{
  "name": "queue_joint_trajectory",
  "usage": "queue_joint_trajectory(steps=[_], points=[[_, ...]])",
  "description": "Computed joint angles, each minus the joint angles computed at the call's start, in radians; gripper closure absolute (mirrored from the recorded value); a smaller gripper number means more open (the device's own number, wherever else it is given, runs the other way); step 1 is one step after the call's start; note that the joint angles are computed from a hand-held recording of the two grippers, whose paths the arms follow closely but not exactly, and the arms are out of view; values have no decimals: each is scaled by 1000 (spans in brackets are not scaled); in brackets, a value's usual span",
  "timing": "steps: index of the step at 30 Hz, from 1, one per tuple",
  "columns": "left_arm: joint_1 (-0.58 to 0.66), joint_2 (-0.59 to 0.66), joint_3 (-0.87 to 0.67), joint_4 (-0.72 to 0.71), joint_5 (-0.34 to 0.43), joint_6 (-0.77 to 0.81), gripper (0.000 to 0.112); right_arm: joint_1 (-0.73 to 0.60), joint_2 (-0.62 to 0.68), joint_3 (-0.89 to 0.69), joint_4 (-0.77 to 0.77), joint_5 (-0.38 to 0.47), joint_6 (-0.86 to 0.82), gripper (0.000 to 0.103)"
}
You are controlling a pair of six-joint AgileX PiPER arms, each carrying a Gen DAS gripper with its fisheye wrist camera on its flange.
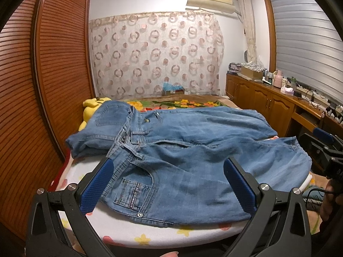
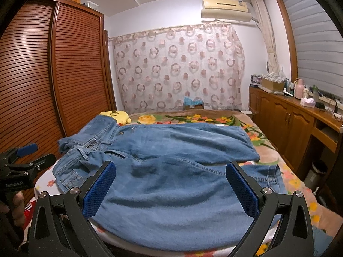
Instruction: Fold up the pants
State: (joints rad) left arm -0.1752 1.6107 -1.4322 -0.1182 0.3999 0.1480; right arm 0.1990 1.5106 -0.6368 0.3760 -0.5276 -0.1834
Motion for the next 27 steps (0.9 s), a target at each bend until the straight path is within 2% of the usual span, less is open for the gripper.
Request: queue_joint_trajectory(steps=[4,7,11,15,19,24,27], points=[[15,38,-11,-14,-6,21,10,-12,4,-11,-2,25,-2,0],[43,64,-26,-132,23,134,10,-20,6,-21,10,46,-14,0],[65,81,-16,-165,18,183,10,-36,2,-39,31,88,-44,1],[110,106,-27,-258,39,287,10,-56,-6,-36,38,111,-59,3],[163,136,-45,-354,69,378,10,-69,-1,-43,107,135,-124,8],[198,174,-80,-378,103,408,10,-56,6,-72,319,183,-320,15],[216,196,-96,-393,120,429,10,-35,-3,-109,539,214,-524,18]])
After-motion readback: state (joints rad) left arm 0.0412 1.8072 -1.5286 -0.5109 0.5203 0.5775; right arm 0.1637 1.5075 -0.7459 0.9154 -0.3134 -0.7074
